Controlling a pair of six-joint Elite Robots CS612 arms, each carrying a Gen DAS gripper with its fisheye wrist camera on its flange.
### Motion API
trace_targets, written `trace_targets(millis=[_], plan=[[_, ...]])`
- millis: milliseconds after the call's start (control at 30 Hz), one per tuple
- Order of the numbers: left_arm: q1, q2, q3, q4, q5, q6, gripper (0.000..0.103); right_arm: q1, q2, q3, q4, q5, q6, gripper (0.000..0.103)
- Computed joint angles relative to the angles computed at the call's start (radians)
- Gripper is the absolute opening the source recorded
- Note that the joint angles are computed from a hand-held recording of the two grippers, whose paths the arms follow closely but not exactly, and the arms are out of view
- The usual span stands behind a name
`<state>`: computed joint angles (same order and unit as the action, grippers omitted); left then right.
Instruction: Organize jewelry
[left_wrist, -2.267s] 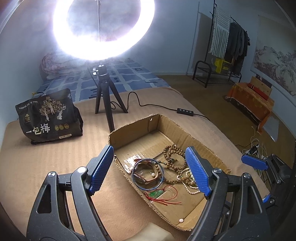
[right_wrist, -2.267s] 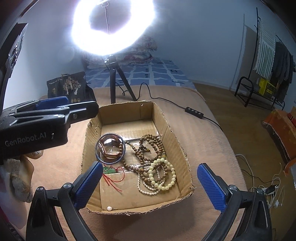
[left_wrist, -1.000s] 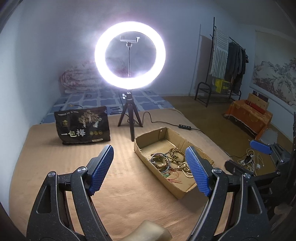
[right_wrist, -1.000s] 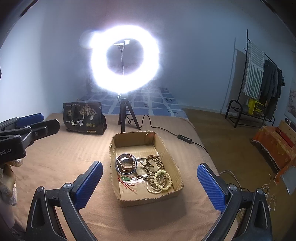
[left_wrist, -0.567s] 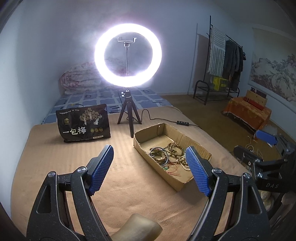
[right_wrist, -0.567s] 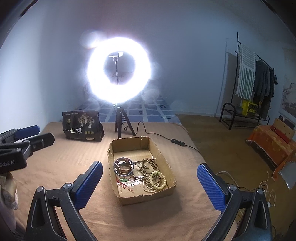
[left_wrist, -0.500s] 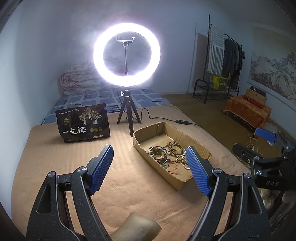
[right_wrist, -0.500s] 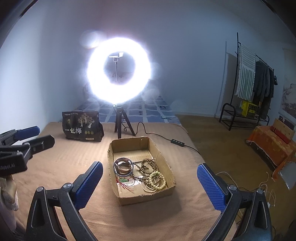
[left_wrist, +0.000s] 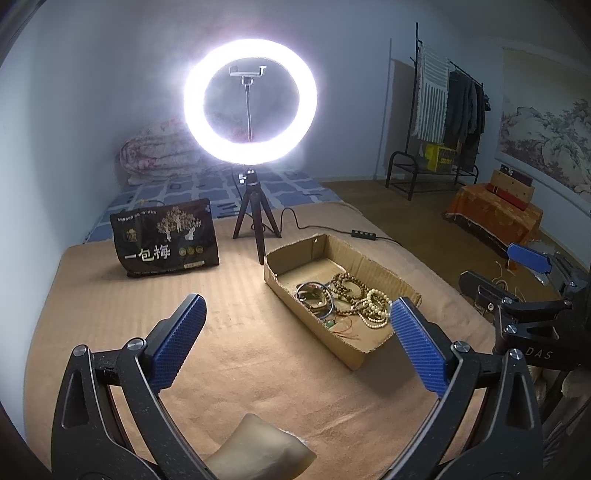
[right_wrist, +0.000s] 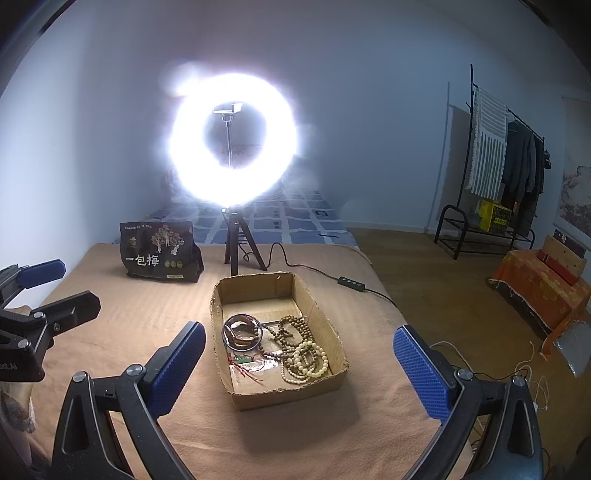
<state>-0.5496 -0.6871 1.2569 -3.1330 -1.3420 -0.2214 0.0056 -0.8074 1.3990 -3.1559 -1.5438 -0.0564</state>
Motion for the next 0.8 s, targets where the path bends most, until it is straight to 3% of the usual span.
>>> trace_targets(millis=[800], plan=[[-0.004,-0.004,0.008,-0.003,0.002,0.013,0.102,0.000,0.002,0.000,0.002,-0.008,-0.004,0.103]])
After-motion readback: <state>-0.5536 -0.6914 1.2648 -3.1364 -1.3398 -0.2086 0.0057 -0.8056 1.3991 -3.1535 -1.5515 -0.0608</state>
